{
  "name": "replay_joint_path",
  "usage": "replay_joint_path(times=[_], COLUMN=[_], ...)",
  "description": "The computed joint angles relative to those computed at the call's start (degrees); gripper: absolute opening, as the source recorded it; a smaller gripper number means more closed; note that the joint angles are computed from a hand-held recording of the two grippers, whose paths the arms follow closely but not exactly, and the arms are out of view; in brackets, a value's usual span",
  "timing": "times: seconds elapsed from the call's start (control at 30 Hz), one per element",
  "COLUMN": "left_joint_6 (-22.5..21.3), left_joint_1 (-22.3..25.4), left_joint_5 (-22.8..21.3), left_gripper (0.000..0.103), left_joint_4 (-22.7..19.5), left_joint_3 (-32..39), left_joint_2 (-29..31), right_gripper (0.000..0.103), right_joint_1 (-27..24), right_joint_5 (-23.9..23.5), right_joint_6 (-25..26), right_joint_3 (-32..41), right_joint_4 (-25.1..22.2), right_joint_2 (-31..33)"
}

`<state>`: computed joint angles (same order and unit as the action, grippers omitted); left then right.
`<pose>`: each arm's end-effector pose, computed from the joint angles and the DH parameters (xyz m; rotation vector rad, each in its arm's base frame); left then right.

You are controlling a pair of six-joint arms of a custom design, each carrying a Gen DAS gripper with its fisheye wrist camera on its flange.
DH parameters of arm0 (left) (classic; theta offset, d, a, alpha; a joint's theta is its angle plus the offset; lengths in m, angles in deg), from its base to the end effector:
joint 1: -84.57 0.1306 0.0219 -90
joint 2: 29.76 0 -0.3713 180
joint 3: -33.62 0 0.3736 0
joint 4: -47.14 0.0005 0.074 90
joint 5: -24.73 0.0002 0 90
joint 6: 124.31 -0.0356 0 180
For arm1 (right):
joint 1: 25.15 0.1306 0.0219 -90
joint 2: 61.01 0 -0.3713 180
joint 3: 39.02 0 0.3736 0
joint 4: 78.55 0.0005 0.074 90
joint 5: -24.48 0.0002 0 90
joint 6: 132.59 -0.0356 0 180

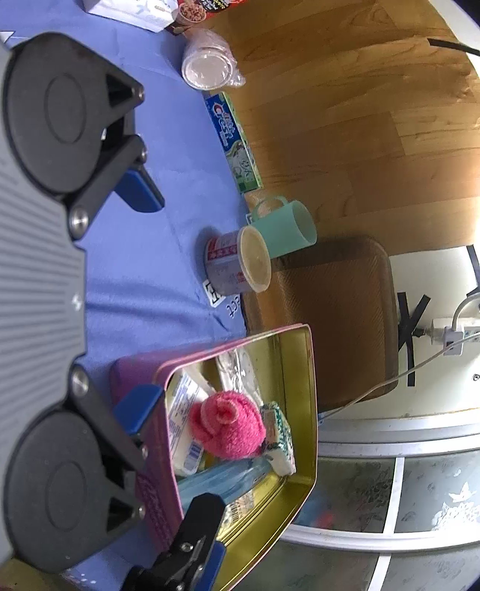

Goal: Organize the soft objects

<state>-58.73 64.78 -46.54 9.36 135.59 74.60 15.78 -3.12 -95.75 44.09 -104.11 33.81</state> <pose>0.5318 -0.2040 0.4051 1.0026 2.0122 -0.3273 0.3918 0.2973 0.3698 0.7200 1.7108 -0.0888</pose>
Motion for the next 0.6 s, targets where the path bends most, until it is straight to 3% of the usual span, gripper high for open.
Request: replay_joint_path(times=[0.37, 0.6], left_joint_6=[-0.9, -1.4], left_joint_1=[-0.3, -0.1], left_joint_5=[1.3, 3.3], left_gripper=[0.103, 0.103], left_joint_4=[-2.1, -0.8], left_joint_3=[0.5, -0.3], left_joint_2=[0.2, -0.3], right_gripper=[0.078, 0.078], right_joint_1=[0.1, 0.2], right_joint_5=[0.7, 1.2], right_joint_6=[-1.0, -1.0], right_joint_3=[0.0, 0.1], right_joint_4=[-0.6, -0.9], right_joint_2=[-0.1, 0.0])
